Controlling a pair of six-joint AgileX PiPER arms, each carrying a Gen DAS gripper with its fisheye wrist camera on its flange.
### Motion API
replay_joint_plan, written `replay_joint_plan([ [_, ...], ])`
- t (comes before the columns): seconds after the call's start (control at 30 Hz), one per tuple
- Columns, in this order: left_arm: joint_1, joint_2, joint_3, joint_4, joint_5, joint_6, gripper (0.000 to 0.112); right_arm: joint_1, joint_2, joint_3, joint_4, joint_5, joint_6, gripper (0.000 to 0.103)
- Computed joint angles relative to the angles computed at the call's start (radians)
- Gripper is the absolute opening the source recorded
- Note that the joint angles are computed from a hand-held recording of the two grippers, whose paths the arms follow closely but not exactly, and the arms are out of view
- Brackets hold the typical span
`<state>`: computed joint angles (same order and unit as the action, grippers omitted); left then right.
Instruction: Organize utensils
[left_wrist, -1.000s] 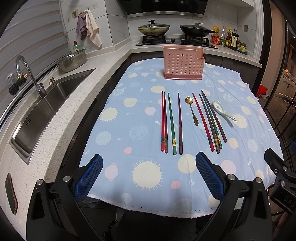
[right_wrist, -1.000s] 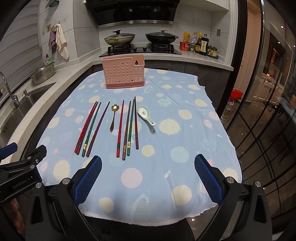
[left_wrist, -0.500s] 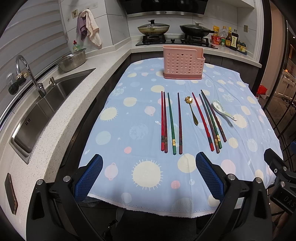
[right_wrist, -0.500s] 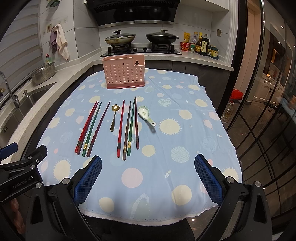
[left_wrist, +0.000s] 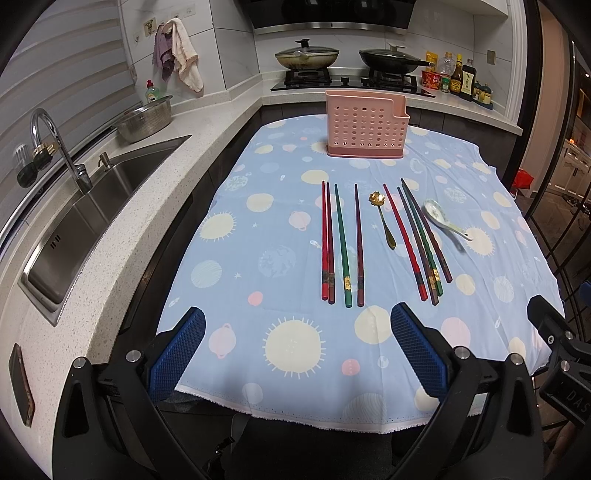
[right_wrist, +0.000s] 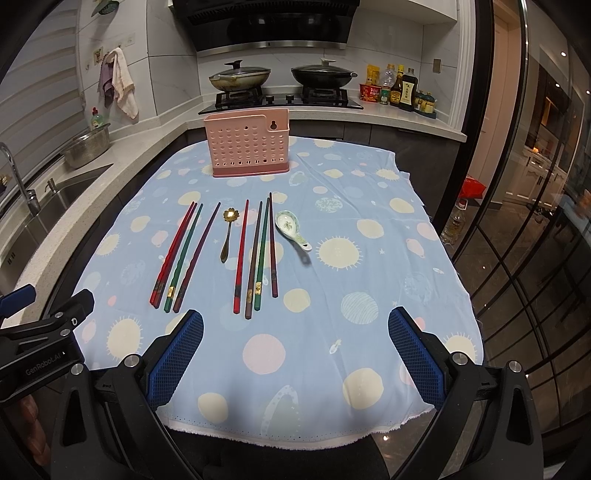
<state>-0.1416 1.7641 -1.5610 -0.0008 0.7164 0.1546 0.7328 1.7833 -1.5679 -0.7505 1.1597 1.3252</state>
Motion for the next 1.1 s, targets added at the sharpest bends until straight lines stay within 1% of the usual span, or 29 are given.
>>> replay_joint_plan([
  [1.1,0.001,0.001,-0.002,-0.002,0.001,0.001,0.096,-0.006,-0.009,0.017,-0.001,-0.012,0.003,0.096],
])
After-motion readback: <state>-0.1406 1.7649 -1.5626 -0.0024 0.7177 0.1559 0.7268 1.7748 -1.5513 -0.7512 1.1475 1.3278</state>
